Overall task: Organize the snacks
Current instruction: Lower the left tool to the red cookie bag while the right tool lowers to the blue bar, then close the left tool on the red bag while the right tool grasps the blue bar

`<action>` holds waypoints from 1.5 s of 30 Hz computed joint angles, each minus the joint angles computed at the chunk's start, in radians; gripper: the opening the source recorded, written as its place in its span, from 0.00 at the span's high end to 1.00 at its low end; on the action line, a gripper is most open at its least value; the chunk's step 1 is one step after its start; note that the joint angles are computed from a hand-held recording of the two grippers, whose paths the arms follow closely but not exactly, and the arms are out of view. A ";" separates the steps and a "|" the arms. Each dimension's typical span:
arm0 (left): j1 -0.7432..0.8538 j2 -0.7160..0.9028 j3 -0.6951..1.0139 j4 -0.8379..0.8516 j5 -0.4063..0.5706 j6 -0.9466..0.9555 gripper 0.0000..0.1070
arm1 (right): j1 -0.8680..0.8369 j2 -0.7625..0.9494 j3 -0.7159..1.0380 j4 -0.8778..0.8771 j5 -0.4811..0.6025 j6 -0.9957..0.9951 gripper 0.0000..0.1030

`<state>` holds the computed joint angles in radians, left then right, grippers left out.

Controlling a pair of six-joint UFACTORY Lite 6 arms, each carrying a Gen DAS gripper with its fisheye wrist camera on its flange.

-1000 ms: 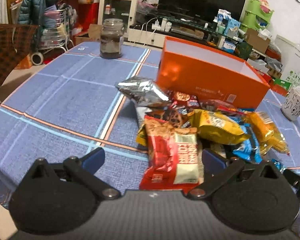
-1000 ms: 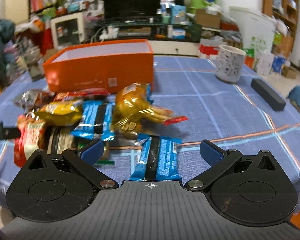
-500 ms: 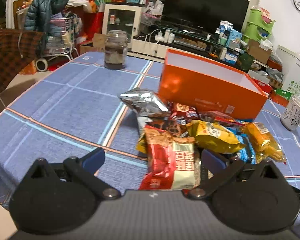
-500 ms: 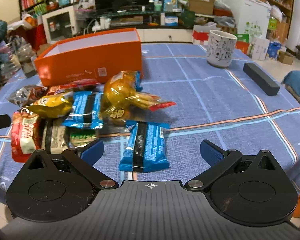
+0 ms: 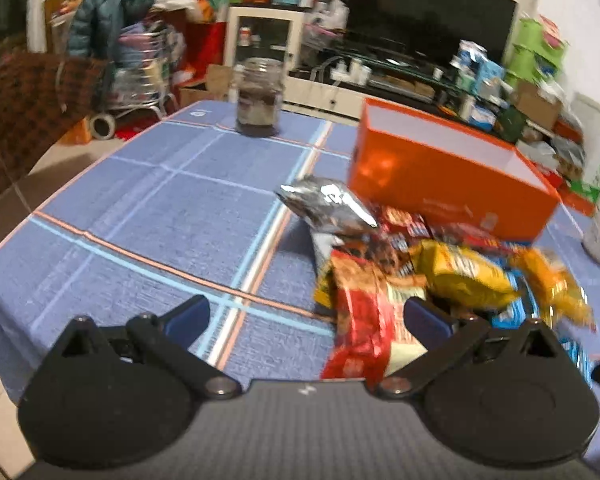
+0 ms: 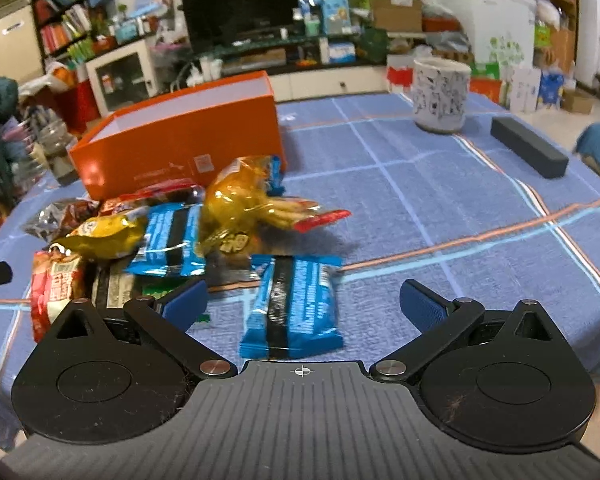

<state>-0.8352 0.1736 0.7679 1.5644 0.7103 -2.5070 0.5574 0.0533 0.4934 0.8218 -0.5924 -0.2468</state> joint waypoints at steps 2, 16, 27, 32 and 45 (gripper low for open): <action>-0.014 0.033 0.011 0.013 0.004 0.001 0.04 | 0.049 0.072 0.034 0.066 -0.073 -0.070 0.15; -0.035 0.150 0.083 0.098 -0.046 -0.083 0.04 | -0.084 0.299 0.192 -0.151 0.016 0.125 0.31; 0.019 0.221 0.151 0.163 -0.059 -0.152 0.15 | -0.047 0.351 0.248 -0.023 0.026 -0.037 0.28; 0.050 0.271 0.198 0.195 -0.104 -0.173 0.15 | -0.057 0.363 0.258 -0.002 0.042 -0.061 0.08; 0.098 0.306 0.212 0.342 -0.193 -0.297 0.34 | -0.036 0.334 0.226 -0.063 0.014 -0.026 0.50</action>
